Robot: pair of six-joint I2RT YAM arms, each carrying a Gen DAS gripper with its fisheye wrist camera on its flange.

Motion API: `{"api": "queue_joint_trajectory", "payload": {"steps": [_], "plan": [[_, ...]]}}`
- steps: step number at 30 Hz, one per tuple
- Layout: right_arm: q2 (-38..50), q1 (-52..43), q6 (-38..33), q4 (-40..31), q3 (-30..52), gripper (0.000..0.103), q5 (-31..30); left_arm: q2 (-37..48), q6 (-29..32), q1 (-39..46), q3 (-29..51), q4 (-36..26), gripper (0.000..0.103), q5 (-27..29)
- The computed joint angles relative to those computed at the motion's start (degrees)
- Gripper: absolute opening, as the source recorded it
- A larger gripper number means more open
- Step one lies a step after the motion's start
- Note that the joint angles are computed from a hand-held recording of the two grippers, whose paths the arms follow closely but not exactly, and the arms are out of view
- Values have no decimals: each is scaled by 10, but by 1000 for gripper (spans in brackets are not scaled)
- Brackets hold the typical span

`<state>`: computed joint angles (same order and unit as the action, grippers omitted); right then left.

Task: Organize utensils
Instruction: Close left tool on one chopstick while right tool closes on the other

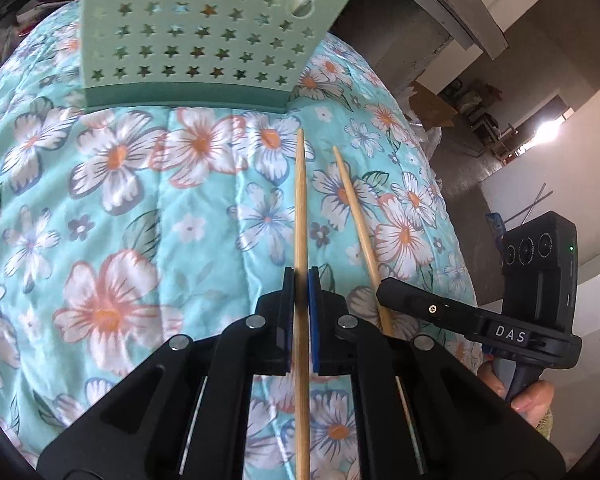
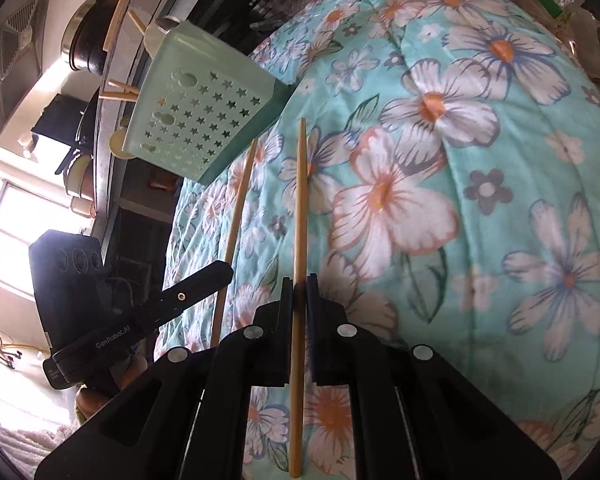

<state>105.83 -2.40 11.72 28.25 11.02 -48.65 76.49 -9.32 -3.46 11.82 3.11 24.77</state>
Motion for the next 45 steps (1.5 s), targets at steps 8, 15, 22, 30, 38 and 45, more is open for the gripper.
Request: {"api": "queue_joint_trajectory", "payload": {"steps": [8, 15, 22, 30, 38, 45], "plan": [[-49, 157, 54, -6, 0, 7, 72, -79, 126, 185, -18, -121, 6, 11], [-118, 234, 43, -115, 54, 26, 170, -41, 201, 243, 11, -143, 12, 10], [-97, 251, 26, -154, 125, 30, 219, -6, 196, 185, 68, -138, 19, -26], [-25, 270, 39, -145, 192, 29, 265, 102, 153, 111, 125, -80, 19, -79], [22, 268, 54, -119, 214, 9, 270, 161, 130, 82, 129, -25, 16, -123], [-29, 228, 68, -108, 179, 7, 221, 122, 123, 109, 112, -35, 6, -99]]}}
